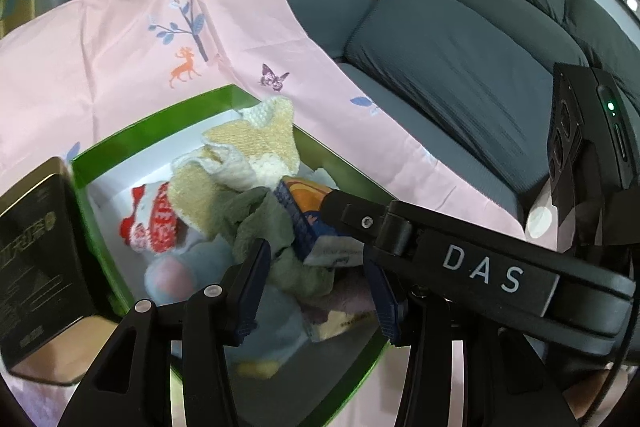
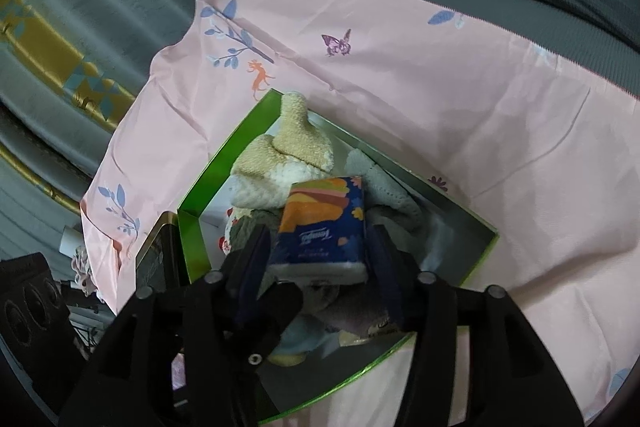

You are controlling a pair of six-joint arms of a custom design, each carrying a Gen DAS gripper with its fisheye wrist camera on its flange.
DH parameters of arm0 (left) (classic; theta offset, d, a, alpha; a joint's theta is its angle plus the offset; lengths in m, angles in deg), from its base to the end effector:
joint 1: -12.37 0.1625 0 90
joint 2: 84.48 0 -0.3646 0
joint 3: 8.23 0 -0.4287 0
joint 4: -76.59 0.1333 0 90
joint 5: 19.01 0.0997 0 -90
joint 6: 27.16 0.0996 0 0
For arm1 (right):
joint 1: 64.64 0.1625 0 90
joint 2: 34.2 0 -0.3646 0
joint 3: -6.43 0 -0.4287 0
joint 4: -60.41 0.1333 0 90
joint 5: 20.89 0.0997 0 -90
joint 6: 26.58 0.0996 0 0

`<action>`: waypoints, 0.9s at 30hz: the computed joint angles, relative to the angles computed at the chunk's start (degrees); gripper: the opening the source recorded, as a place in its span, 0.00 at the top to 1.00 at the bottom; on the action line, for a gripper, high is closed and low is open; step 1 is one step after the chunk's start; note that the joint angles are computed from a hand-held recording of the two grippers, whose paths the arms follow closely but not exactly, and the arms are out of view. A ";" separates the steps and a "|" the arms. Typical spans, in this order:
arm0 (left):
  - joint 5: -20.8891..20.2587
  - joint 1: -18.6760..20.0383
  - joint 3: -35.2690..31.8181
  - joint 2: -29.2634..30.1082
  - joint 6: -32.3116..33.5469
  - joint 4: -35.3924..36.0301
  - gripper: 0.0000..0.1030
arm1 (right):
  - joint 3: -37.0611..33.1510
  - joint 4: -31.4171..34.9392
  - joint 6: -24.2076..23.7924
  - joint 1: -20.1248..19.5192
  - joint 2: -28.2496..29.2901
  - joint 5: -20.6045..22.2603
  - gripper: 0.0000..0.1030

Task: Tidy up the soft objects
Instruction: 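Release the tissue pack into the green box with the right gripper, then move the right gripper back to the purple mesh bath puff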

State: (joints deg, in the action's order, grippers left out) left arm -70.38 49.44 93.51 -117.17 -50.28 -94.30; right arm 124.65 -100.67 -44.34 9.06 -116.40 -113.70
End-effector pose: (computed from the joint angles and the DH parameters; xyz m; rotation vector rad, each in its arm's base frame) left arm -0.3399 -0.5018 -0.0966 0.5830 2.5613 -0.7812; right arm -0.0269 -0.5495 0.2475 0.0140 -2.8008 0.8258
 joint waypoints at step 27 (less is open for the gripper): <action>23.16 -16.07 33.28 -30.65 -34.41 16.38 0.17 | 11.66 -17.03 -6.20 7.44 -3.48 -7.47 0.04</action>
State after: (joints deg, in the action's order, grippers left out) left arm -47.22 33.36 126.80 -147.82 -84.69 -77.91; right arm 136.32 -117.70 -50.54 16.50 -119.88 -121.17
